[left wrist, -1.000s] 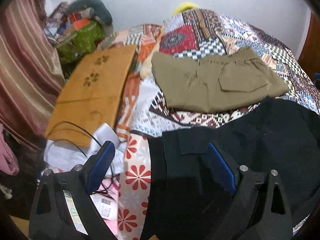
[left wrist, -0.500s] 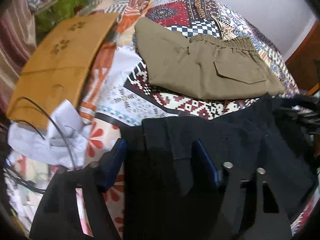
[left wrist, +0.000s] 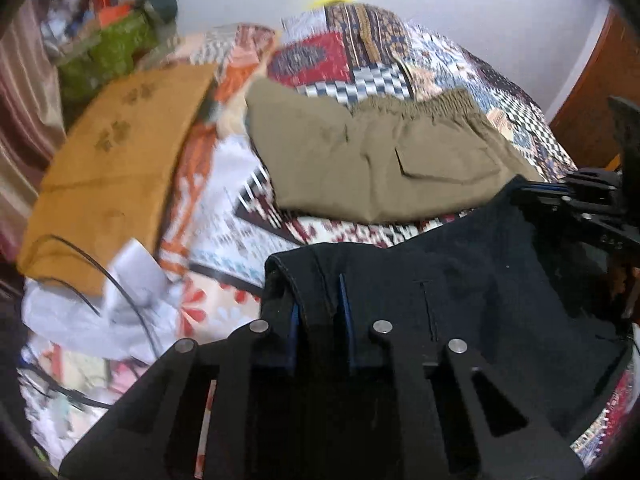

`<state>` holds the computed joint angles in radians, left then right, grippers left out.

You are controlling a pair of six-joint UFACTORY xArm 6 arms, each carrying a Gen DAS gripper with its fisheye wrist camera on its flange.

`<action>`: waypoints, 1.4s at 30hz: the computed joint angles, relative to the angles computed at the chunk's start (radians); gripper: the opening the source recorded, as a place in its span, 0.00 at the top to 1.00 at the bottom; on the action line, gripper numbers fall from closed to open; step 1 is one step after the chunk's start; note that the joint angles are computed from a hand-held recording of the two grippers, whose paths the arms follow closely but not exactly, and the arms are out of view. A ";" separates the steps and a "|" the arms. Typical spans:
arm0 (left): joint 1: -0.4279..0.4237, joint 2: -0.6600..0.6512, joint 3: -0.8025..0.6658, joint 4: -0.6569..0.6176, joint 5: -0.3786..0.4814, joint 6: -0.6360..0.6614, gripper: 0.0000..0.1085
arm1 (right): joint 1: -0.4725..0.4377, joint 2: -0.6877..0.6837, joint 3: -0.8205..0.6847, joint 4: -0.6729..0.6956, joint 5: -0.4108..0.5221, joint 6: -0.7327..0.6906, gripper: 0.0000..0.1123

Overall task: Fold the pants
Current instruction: 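Grasp the black pants edge with the left gripper while the right gripper holds the other edge, then lift the black pants with both grippers and lay them flat on the quilt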

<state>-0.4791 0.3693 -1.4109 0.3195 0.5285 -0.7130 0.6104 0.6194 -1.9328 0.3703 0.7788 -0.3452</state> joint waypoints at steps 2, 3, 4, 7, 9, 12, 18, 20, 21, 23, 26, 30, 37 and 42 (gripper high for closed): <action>0.007 -0.003 -0.015 0.074 0.005 -0.069 0.84 | 0.005 -0.019 0.024 -0.019 -0.050 -0.006 0.95; 0.013 -0.001 -0.023 0.093 0.004 -0.089 0.84 | 0.004 -0.020 0.023 -0.029 -0.063 0.000 0.95; 0.019 0.007 -0.040 0.110 0.011 -0.104 0.84 | 0.001 -0.013 0.008 -0.043 -0.066 0.012 0.95; 0.033 0.051 -0.110 0.125 0.038 -0.092 0.84 | -0.011 0.019 -0.042 -0.069 -0.080 0.061 0.95; 0.036 0.103 -0.181 0.128 0.072 -0.073 0.84 | -0.014 0.060 -0.101 -0.102 -0.068 0.099 0.95; 0.041 0.181 -0.275 0.069 0.126 -0.013 0.84 | -0.016 0.132 -0.208 -0.163 -0.006 0.158 0.95; 0.034 0.172 -0.271 0.038 0.171 0.015 0.74 | -0.017 0.195 -0.324 -0.248 0.132 0.245 0.75; 0.028 0.115 -0.216 0.069 0.161 -0.007 0.73 | -0.016 0.127 -0.226 -0.279 0.088 0.275 0.60; 0.025 0.087 -0.191 0.102 0.157 -0.034 0.70 | -0.018 0.074 -0.149 -0.283 0.041 0.280 0.60; 0.020 0.018 -0.123 0.156 0.146 -0.087 0.60 | -0.028 -0.008 -0.033 -0.282 -0.030 0.284 0.60; 0.011 -0.083 -0.027 0.231 0.141 -0.168 0.52 | -0.048 -0.146 0.145 -0.261 -0.118 0.295 0.60; -0.003 -0.179 0.064 0.262 0.157 -0.228 0.46 | -0.083 -0.329 0.357 -0.288 -0.192 0.351 0.59; -0.043 -0.266 0.187 0.245 0.183 -0.289 0.44 | -0.162 -0.633 0.683 -0.521 -0.238 0.565 0.57; -0.072 -0.273 0.247 0.216 0.151 -0.338 0.44 | -0.237 -0.835 0.883 -0.622 -0.207 0.711 0.57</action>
<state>-0.5511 0.0968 -1.1643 0.5353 0.6798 -1.0508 0.3737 -0.2155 -1.0500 -0.2512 0.5722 0.3656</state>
